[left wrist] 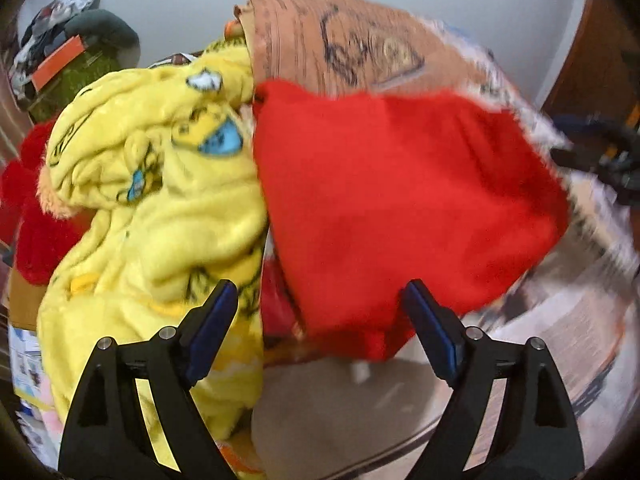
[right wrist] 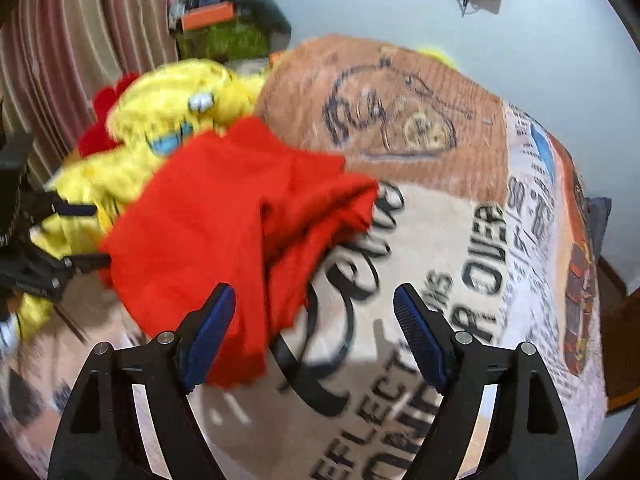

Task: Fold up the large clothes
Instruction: 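Lower the red bundle beside the yellow blanket and open both tools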

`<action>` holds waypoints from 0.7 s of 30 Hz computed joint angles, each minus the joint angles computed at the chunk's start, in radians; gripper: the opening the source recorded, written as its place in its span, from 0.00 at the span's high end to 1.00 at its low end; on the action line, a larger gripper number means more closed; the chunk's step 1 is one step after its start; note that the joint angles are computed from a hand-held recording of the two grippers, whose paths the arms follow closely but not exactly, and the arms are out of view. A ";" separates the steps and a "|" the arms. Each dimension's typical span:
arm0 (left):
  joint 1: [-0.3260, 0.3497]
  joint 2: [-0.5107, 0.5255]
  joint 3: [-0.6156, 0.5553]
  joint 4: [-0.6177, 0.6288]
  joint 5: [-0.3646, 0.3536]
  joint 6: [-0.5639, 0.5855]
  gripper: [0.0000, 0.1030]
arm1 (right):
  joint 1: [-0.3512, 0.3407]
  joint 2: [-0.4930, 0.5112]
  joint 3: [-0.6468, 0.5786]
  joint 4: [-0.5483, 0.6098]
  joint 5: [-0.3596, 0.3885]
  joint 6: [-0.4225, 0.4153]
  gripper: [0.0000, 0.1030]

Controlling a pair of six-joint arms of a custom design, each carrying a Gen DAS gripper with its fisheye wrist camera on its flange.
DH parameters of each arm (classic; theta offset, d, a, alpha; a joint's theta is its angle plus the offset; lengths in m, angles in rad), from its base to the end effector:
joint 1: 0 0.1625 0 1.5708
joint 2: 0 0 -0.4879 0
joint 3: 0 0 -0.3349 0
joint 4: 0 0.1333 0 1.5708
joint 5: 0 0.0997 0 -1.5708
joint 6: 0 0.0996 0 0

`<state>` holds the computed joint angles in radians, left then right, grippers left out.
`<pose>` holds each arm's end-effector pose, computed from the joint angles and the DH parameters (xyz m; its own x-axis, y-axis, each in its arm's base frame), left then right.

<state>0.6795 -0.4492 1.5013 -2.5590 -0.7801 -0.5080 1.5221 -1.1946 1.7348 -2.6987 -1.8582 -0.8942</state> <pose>-0.4167 -0.5990 0.0072 -0.7329 0.1979 -0.6509 0.4804 0.8279 -0.2893 0.0756 -0.6068 0.4198 -0.6265 -0.5206 0.5800 -0.7155 0.6793 -0.1632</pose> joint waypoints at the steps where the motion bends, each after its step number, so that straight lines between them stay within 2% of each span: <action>1: 0.005 0.007 -0.033 0.001 0.005 0.009 0.17 | 0.006 0.009 -0.002 -0.007 0.003 0.009 0.24; 5: 0.025 0.073 -0.185 0.101 0.110 0.009 0.17 | 0.035 0.076 -0.011 -0.083 -0.042 0.015 0.24; 8: 0.057 0.112 -0.278 0.174 0.116 -0.033 0.17 | 0.041 0.135 -0.027 -0.150 -0.094 -0.015 0.24; 11: 0.080 0.130 -0.299 0.151 0.100 -0.046 0.17 | 0.026 0.162 -0.037 -0.219 -0.130 -0.032 0.24; 13: 0.088 0.141 -0.315 0.183 0.110 -0.067 0.17 | 0.000 0.164 -0.076 -0.169 -0.121 0.004 0.24; 16: 0.099 0.146 -0.295 0.117 0.094 -0.047 0.15 | -0.023 0.160 -0.100 -0.150 -0.118 0.008 0.23; 18: 0.097 0.140 -0.272 0.074 0.095 -0.041 0.15 | -0.029 0.153 -0.092 -0.183 -0.126 -0.016 0.23; 21: 0.089 0.137 -0.273 0.109 0.121 -0.059 0.15 | -0.030 0.146 -0.077 -0.258 -0.157 -0.028 0.23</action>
<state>0.7689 -0.3120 1.2287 -2.4496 -0.6594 -0.5665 1.4923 -1.0487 1.6578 -2.9564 -2.0149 -0.9223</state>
